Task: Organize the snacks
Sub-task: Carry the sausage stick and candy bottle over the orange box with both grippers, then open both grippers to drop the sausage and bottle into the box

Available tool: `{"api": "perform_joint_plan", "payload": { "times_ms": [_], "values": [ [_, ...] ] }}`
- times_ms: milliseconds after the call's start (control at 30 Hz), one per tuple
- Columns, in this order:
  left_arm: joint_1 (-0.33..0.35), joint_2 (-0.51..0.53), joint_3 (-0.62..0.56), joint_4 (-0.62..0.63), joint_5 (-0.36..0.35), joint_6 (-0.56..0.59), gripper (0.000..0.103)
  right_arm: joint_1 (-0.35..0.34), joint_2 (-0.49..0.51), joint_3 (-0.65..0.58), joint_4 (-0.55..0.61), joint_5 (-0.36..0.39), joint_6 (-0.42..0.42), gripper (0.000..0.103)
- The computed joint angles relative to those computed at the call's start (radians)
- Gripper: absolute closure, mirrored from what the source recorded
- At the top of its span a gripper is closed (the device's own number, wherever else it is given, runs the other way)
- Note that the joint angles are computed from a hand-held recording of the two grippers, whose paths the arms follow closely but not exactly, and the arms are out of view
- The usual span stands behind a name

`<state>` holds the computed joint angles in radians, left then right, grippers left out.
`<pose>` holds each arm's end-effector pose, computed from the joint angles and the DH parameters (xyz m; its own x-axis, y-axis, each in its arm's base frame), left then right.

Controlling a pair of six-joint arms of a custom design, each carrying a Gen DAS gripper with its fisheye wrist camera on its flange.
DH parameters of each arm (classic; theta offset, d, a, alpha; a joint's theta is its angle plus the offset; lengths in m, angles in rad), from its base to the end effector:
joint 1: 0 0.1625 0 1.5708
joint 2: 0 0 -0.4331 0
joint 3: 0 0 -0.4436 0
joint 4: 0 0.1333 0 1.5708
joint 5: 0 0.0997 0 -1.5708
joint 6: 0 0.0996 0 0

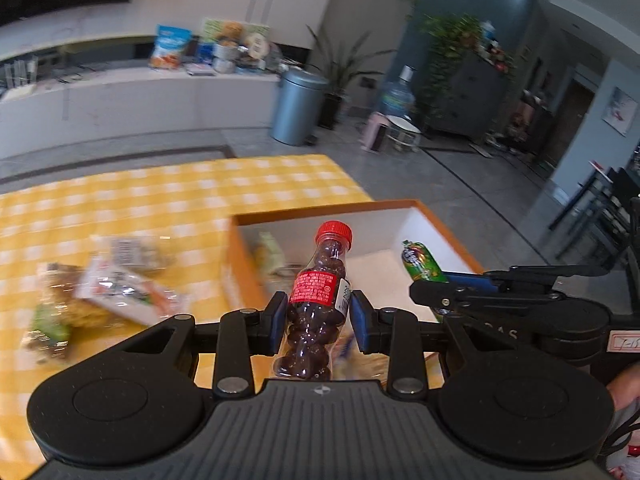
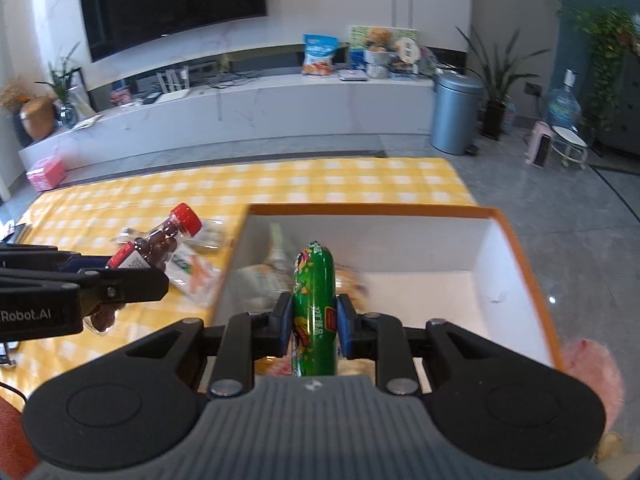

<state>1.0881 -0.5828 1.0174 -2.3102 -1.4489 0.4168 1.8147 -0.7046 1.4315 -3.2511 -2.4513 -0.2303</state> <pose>-0.2837 -0.8547 0.1497 -0.6401 0.7338 -0.2275 0.7676 0.5992 -0.2275 0.2410 -0.7344 0.1928 -0.7175 0.3160 0.6207 -0.3118 0.6511 -0.6920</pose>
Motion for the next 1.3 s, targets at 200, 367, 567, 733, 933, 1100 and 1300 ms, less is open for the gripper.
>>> {"api": "perform_joint_plan", "payload": {
  "times_ms": [200, 367, 567, 733, 933, 1100, 1300],
  "values": [
    [-0.010, 0.107, -0.125, 0.137, -0.061, -0.068, 0.065, -0.033, -0.048, 0.027, 0.034, -0.069, -0.001, 0.082],
    [-0.019, 0.192, -0.217, 0.241, -0.038, -0.114, 0.065, -0.069, -0.083, 0.052, 0.135, -0.112, 0.061, 0.082],
    [-0.019, 0.274, -0.315, 0.343, -0.026, -0.160, 0.065, -0.106, -0.108, 0.068, 0.245, -0.124, 0.103, 0.082],
    [-0.017, 0.328, -0.392, 0.423, -0.016, -0.191, 0.065, -0.128, -0.112, 0.051, 0.339, -0.112, 0.102, 0.082],
    [-0.019, 0.388, -0.491, 0.523, 0.004, -0.222, 0.065, -0.148, -0.113, 0.032, 0.446, -0.098, 0.123, 0.082],
    [-0.023, 0.436, -0.580, 0.616, 0.039, -0.244, 0.065, -0.169, -0.129, 0.021, 0.582, -0.060, 0.208, 0.082],
    [-0.019, 0.502, -0.705, 0.741, 0.036, -0.299, 0.065, -0.173, -0.135, 0.013, 0.632, -0.057, 0.233, 0.082]
  ]
}}
